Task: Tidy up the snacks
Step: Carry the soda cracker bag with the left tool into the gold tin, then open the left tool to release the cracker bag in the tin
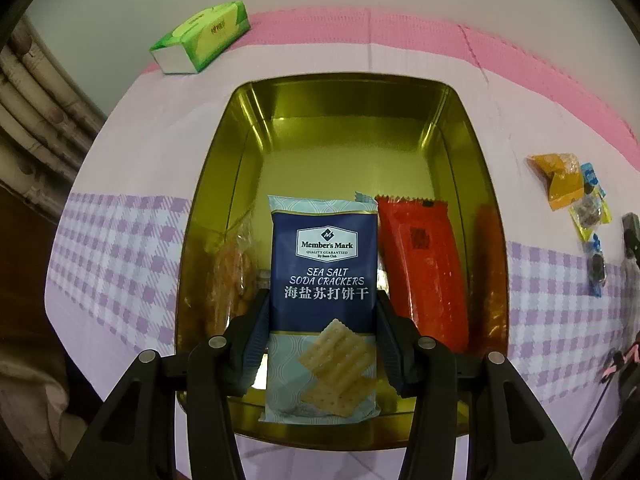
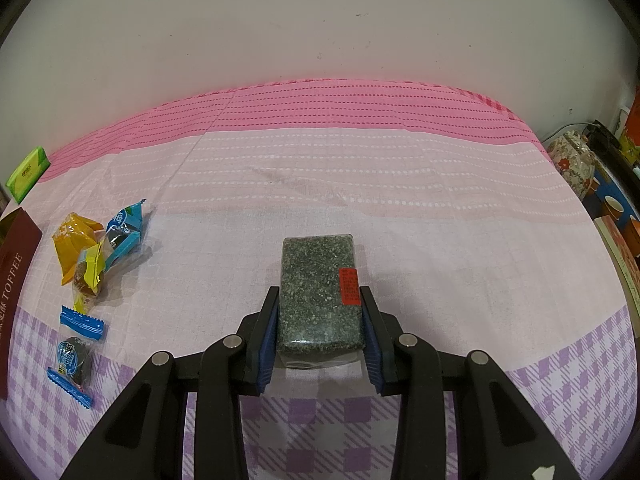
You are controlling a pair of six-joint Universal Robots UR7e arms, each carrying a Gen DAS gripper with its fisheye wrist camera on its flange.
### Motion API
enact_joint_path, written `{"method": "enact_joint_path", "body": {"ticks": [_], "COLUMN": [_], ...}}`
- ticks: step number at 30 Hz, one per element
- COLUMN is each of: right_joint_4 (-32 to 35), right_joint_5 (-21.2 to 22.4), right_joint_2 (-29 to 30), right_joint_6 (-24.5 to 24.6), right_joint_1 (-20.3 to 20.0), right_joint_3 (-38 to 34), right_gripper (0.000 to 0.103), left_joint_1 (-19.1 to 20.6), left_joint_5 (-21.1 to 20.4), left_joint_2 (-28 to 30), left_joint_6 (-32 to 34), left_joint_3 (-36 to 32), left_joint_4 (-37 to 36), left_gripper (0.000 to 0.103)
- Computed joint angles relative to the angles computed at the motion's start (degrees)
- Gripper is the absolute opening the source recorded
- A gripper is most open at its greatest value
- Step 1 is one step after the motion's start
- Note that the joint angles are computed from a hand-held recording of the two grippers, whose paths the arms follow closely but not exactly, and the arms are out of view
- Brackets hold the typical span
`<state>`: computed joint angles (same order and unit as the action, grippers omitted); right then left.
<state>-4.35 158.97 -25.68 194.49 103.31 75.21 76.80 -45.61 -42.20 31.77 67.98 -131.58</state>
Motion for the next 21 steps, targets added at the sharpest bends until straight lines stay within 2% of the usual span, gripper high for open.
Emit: {"method": "enact_joint_path", "body": {"ticks": [13,21], "right_joint_4": [-0.1,-0.1], "right_joint_5": [-0.1,-0.1], "right_joint_2": [-0.1,-0.1], "right_joint_6": [-0.1,-0.1], "right_joint_1": [0.0,0.0], "right_joint_3": [0.1,0.1], "right_gripper": [0.035,0.035], "left_joint_1": [0.2,0.2], "left_joint_5": [0.6,-0.5], "left_joint_2": [0.6,0.1], "left_joint_6": [0.2,-0.3], "left_joint_3": [-0.6,-1.0], "left_joint_4": [0.5,1.6], "left_gripper": [0.051,0.052]}}
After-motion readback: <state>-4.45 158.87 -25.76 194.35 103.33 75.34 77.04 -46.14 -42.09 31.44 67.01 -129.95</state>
